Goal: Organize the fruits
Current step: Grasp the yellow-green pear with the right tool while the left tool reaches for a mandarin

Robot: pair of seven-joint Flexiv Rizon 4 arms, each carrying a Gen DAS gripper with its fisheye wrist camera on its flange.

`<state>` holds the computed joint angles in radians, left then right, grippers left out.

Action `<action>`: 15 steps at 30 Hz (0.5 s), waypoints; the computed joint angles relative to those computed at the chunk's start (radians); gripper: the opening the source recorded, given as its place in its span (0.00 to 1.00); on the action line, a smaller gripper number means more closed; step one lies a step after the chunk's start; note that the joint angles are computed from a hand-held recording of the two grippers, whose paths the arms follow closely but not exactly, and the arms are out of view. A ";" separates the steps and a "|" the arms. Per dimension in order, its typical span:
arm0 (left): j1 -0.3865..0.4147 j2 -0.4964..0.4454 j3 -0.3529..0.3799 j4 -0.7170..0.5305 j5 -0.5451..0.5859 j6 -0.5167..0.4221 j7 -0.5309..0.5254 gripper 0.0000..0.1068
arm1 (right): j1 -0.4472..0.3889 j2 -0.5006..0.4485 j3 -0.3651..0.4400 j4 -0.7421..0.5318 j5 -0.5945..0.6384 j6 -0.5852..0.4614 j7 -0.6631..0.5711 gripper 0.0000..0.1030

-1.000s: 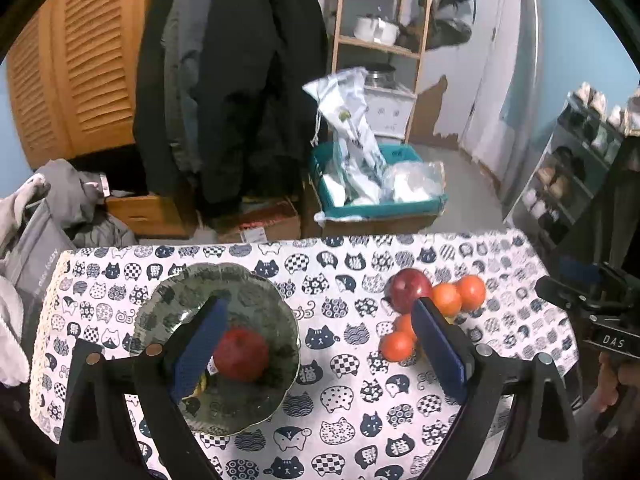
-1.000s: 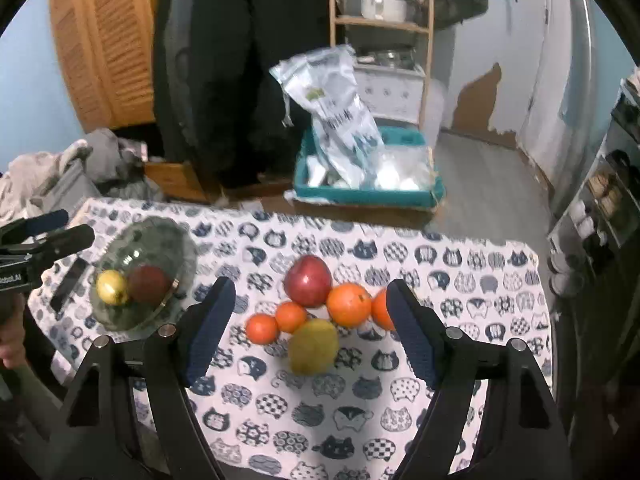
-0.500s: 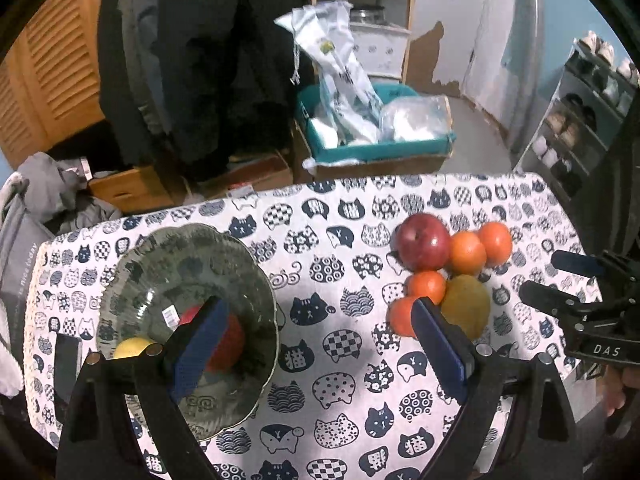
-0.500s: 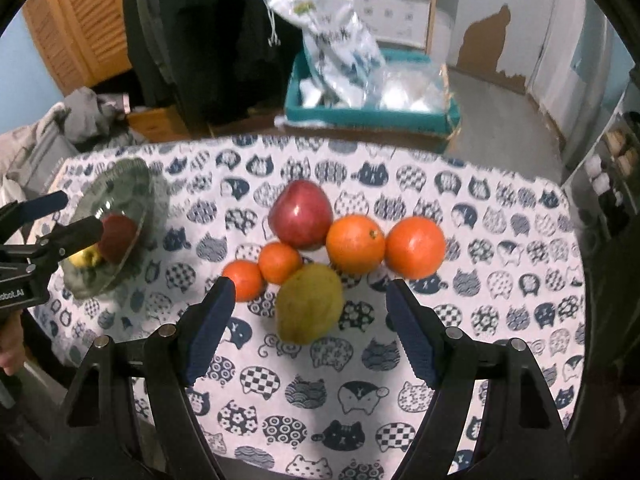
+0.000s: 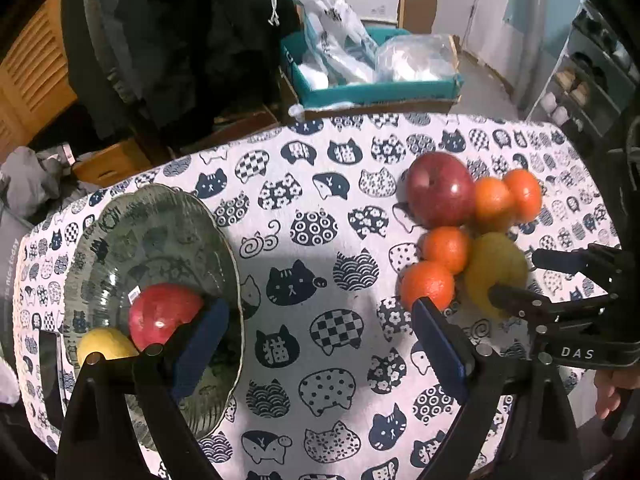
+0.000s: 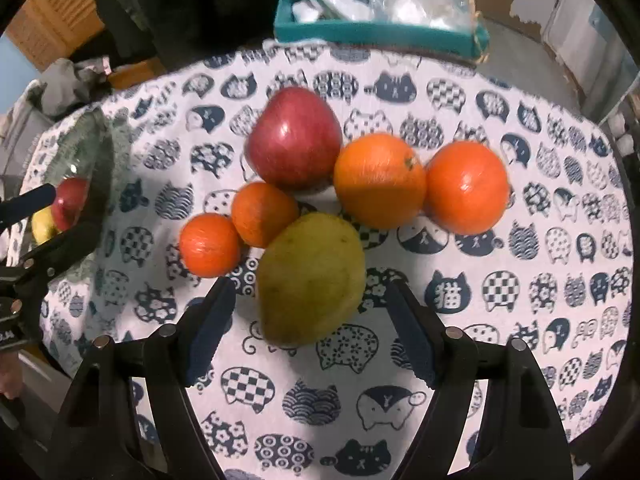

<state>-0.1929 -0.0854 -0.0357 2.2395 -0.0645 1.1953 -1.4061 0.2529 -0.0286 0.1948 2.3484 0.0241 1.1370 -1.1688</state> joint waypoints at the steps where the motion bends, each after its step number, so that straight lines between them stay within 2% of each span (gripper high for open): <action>1: 0.000 -0.005 -0.001 0.000 -0.002 -0.001 0.000 0.88 | 0.000 -0.011 -0.001 -0.003 0.005 0.002 -0.003 0.76; 8: -0.004 -0.027 -0.006 -0.008 -0.010 -0.010 0.002 0.88 | -0.008 -0.066 -0.002 -0.021 0.026 0.019 -0.026 0.76; 15: -0.005 -0.048 -0.023 -0.012 -0.077 -0.021 0.040 0.88 | -0.033 -0.103 0.030 -0.065 0.170 0.004 -0.136 0.62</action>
